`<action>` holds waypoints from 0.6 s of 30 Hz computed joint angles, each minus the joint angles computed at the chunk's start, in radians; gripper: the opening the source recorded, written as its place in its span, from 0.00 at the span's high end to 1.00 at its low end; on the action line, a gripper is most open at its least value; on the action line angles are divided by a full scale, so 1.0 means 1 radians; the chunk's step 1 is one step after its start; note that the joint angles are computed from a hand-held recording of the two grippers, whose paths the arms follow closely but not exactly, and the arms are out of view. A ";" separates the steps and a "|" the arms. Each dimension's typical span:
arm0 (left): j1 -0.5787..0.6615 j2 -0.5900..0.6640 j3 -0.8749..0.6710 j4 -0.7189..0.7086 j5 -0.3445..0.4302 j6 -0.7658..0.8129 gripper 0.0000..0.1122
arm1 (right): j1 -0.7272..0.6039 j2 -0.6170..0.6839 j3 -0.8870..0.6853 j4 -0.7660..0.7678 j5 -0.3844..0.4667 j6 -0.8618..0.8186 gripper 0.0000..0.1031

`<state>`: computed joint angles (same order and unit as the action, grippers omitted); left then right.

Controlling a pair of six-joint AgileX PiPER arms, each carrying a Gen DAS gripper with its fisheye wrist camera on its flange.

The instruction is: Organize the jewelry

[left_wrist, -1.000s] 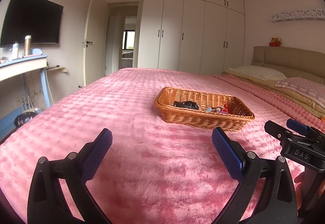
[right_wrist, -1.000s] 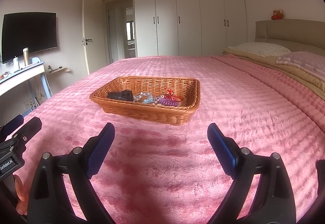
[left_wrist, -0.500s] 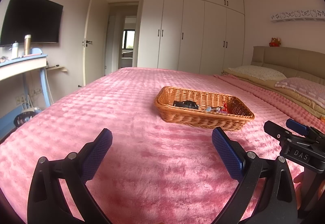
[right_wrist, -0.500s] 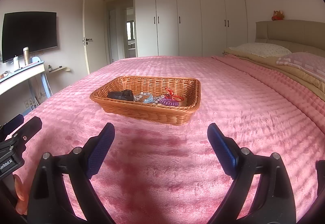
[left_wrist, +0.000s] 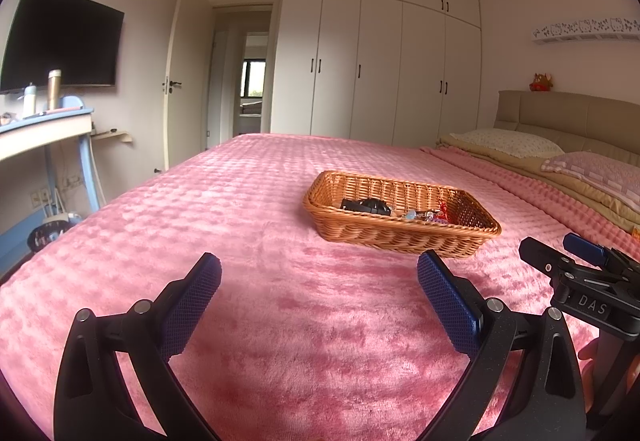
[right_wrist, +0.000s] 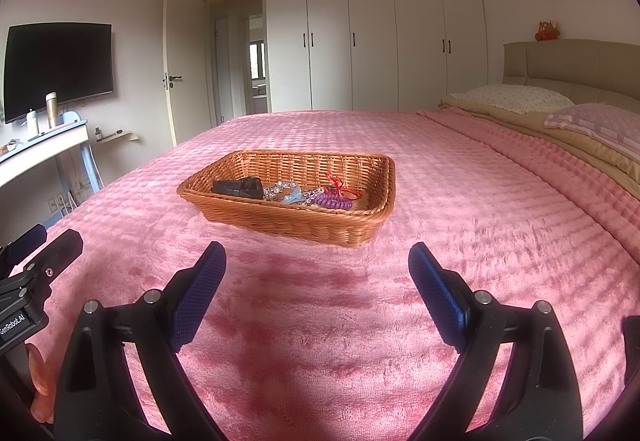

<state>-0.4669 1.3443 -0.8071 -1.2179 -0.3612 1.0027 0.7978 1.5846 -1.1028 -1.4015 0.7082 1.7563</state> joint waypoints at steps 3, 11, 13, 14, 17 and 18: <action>-0.001 0.000 0.001 0.000 -0.002 0.001 0.15 | 0.000 0.000 0.000 0.001 -0.001 -0.001 0.14; 0.003 -0.003 0.001 0.004 0.001 0.004 0.15 | 0.002 0.000 -0.001 0.001 0.002 -0.001 0.14; 0.002 -0.002 0.001 0.002 0.000 0.006 0.15 | 0.001 0.001 -0.001 0.000 0.001 0.000 0.14; 0.006 -0.004 0.001 0.004 0.006 0.006 0.15 | 0.001 0.000 -0.001 0.002 0.001 -0.001 0.14; 0.010 -0.007 0.002 0.006 0.010 -0.002 0.15 | 0.000 0.001 0.000 0.000 -0.004 0.001 0.14; 0.013 -0.008 0.002 0.006 0.012 -0.003 0.15 | 0.001 0.000 -0.001 0.002 -0.004 -0.001 0.14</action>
<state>-0.4539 1.3363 -0.8048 -1.2123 -0.3494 0.9997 0.7988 1.5850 -1.1039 -1.3995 0.7039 1.7554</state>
